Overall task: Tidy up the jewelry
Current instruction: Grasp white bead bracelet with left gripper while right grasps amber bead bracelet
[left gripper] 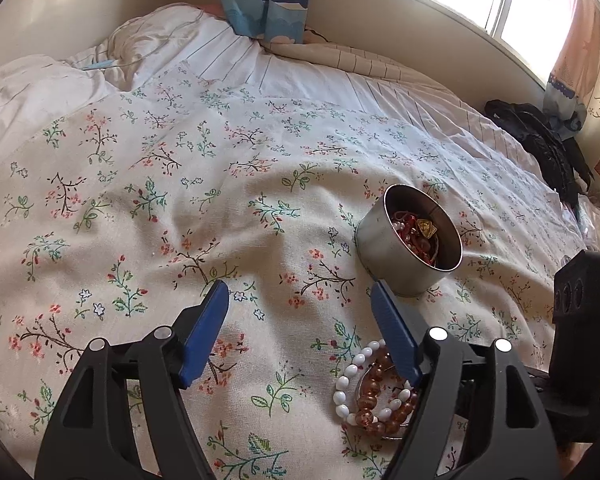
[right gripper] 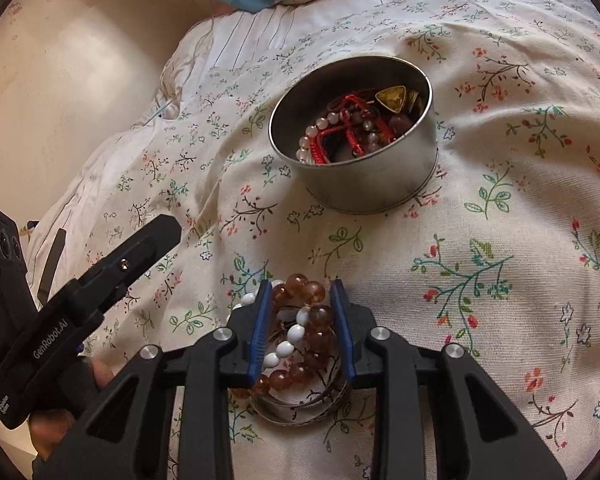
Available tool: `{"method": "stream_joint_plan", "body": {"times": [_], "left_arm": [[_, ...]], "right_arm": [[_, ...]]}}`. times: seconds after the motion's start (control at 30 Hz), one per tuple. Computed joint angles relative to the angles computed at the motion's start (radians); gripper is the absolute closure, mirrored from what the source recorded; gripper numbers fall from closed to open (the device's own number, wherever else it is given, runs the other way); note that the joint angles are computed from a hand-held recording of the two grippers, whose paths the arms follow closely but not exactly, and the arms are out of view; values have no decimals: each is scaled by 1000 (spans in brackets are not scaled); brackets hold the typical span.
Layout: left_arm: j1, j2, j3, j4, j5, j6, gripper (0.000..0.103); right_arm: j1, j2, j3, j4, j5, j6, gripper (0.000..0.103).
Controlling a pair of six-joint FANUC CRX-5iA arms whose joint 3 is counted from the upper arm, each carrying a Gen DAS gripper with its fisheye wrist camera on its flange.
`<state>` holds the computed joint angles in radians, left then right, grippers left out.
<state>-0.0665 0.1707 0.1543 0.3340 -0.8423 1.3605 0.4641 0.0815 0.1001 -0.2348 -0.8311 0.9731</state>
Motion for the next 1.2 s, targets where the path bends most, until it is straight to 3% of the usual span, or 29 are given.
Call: {"method": "stream_joint_plan", "body": {"times": [0.03,0.07,0.13,0.3,0.5,0.6,0.73,0.8,0.83,0.97,1.03,1.13,1.2], "left_arm": [[1,-1,-1,-1,-3,0,33],[2,-2,-2,-1,-6,-2,33],[3,-5,-5,-3,-13,-4,33],[3,-8,-7,-14,-30,-15,33],[-7,2,-1,2,-75,-69,32],[-29,13,16,-20,-111,-115,32],[-61,36,48,-63,-171,-151,32],[-62,51,59,-53,-207,-160,33],[-58,55,59,-42,-217,-163,39],[-45,61,55,-12,-232,-154,61],[-32,65,51,19,-241,-153,77],[-18,66,42,52,-242,-153,93],[-17,51,29,45,-214,-149,96]], "right_arm": [[-2,-6,-8,0,6,-4,88],[-2,-13,-15,9,14,-15,91],[-14,-38,-38,-20,45,-14,91],[1,-119,-134,51,130,-115,91],[44,-217,-284,305,230,-407,91],[63,-251,-349,470,195,-584,91],[49,-250,-355,477,138,-636,90],[43,-239,-337,448,103,-610,77],[50,-231,-331,459,84,-614,66],[77,-196,-305,523,20,-604,65],[74,-183,-294,505,6,-586,65],[69,-164,-273,471,-13,-548,65],[66,-166,-272,452,-3,-523,68]]}}
